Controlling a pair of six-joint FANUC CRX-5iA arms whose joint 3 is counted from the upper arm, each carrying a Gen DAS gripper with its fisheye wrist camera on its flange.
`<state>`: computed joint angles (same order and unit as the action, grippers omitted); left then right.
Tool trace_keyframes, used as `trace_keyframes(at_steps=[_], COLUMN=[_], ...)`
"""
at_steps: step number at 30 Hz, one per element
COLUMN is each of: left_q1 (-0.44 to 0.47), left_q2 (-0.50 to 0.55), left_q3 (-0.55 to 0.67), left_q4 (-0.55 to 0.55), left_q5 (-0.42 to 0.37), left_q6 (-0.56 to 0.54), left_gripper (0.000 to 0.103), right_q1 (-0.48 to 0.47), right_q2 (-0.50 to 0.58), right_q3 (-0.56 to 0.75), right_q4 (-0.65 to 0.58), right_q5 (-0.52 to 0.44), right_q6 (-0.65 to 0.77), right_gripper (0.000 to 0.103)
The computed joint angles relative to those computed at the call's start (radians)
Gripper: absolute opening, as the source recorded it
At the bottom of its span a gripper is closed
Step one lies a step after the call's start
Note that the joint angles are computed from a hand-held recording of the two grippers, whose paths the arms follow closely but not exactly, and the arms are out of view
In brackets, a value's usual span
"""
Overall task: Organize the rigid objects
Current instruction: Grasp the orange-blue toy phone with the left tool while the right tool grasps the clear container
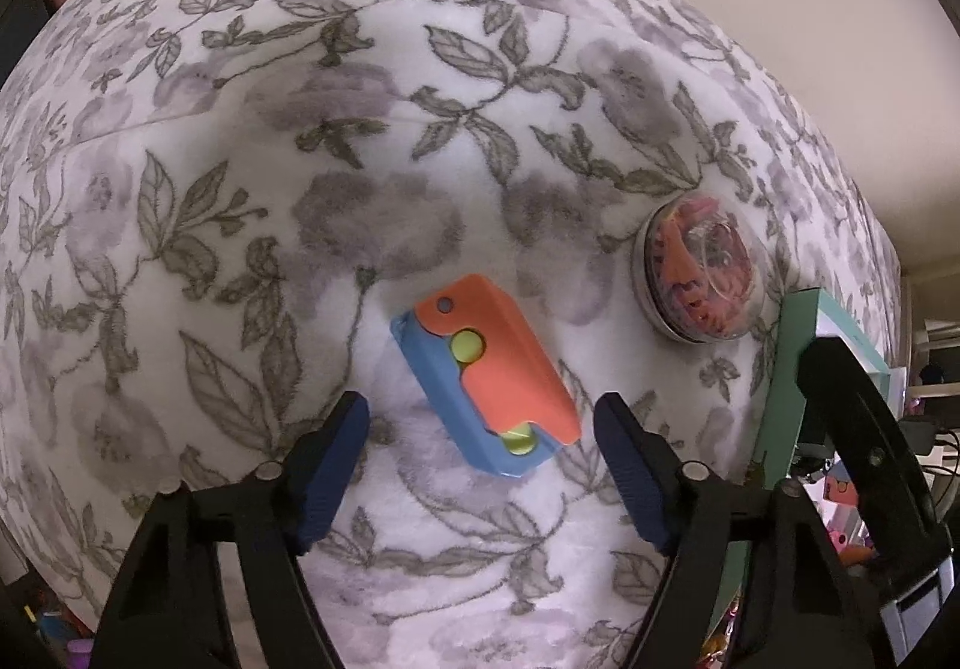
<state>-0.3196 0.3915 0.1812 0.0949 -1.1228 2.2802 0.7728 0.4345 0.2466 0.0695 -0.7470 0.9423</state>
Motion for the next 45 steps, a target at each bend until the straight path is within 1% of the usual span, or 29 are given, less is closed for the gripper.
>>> trace_keyframes(at_steps=[1, 3, 6, 12, 18, 25, 32, 40, 45], left_q1=[-0.003, -0.005, -0.004, -0.02, -0.004, 0.016, 0.044, 0.042, 0.04], left_q2=[0.001, 0.011, 0.012, 0.026, 0.007, 0.001, -0.011, 0.008, 0.008], left_q3=[0.0, 0.006, -0.009, 0.016, 0.007, 0.009, -0.026, -0.005, -0.002], left_q4=[0.004, 0.01, 0.033, 0.002, -0.021, -0.061, -0.055, -0.064, -0.076], left_q5=[0.002, 0.005, 0.026, 0.025, 0.035, 0.05, 0.088, 0.075, 0.07], left_q6=[-0.002, -0.004, -0.018, 0.004, 0.015, 0.057, 0.06, 0.055, 0.055], left_gripper=[0.074, 0.061, 0.053, 0.053, 0.053, 0.053, 0.053, 0.053, 0.053], right_q1=[0.002, 0.003, 0.002, 0.005, 0.004, 0.009, 0.021, 0.034, 0.032], right_q2=[0.001, 0.003, 0.009, 0.021, 0.028, 0.047, 0.083, 0.127, 0.147], right_q3=[0.0, -0.001, 0.004, 0.012, 0.015, 0.028, 0.053, 0.095, 0.118], right_q4=[0.005, 0.006, -0.005, -0.004, 0.0, 0.011, 0.041, 0.074, 0.074], right_q5=[0.004, 0.015, 0.018, 0.014, 0.022, 0.021, -0.005, -0.051, -0.078], right_q6=[-0.002, -0.002, 0.002, 0.004, 0.0, 0.002, 0.0, -0.001, -0.005], right_gripper=[0.1, 0.098, 0.095, 0.094, 0.093, 0.091, 0.09, 0.089, 0.089])
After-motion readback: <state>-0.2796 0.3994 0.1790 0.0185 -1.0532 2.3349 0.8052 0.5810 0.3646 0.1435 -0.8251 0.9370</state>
